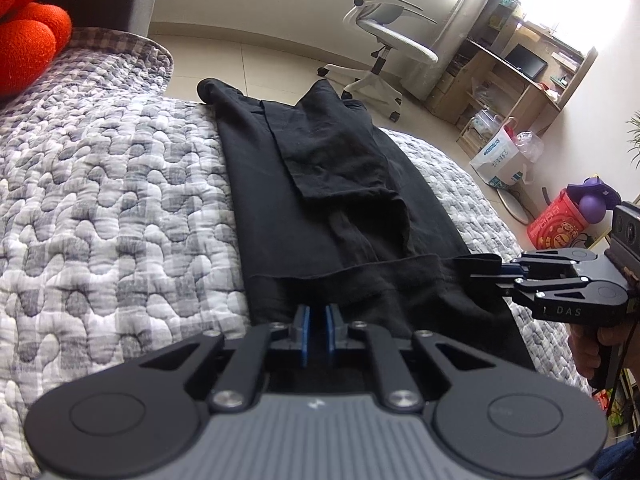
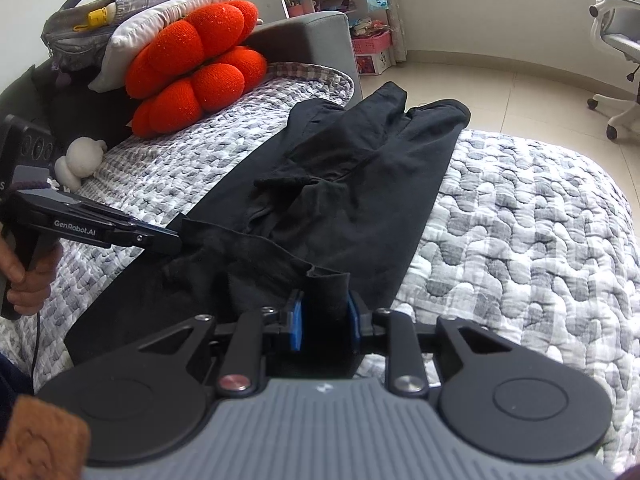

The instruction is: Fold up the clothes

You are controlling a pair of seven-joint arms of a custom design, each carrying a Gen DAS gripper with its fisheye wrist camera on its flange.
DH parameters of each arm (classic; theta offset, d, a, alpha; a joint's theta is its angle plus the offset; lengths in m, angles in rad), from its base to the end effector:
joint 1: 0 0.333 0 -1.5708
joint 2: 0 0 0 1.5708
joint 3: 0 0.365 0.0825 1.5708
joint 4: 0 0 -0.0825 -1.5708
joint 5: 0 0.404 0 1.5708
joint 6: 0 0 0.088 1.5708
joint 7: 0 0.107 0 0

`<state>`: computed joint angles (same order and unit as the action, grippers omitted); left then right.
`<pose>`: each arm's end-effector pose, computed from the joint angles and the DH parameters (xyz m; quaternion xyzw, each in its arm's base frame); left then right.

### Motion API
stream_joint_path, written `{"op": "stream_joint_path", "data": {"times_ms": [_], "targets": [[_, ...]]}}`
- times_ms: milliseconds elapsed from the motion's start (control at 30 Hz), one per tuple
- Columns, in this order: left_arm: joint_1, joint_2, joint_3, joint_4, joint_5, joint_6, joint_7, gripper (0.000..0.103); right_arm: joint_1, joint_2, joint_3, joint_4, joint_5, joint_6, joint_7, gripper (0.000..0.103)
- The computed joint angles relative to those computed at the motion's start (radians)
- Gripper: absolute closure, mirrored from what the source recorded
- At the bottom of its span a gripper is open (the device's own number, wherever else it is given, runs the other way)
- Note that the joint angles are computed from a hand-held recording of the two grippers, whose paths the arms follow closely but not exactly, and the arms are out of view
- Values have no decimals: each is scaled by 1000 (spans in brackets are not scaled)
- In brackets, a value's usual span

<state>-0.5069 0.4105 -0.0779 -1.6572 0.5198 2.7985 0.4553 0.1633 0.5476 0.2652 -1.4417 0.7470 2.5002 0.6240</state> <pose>0.6176 -0.4252 0.4898 -0.6930 0.6120 -0.3576 0.1316 0.7388 0.2792 0.4715 -0.8433 0.3418 -0.0288 0.4139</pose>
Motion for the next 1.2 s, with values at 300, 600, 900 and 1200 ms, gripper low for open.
{"op": "stream_joint_path", "data": {"times_ms": [300, 600, 900, 1200], "targets": [[-1, -15, 9, -20, 44, 39, -21, 102, 5, 3, -7, -2, -1, 17, 30, 90], [-11, 2, 7, 11, 41, -44, -23, 102, 9, 1, -7, -7, -43, 80, 94, 90], [-26, -21, 31, -17, 147, 52, -87, 103, -48, -26, 55, -22, 23, 18, -28, 90], [-1, -26, 4, -29, 74, 39, -39, 101, -20, -113, 3, -77, 52, -183, -264, 90]]}}
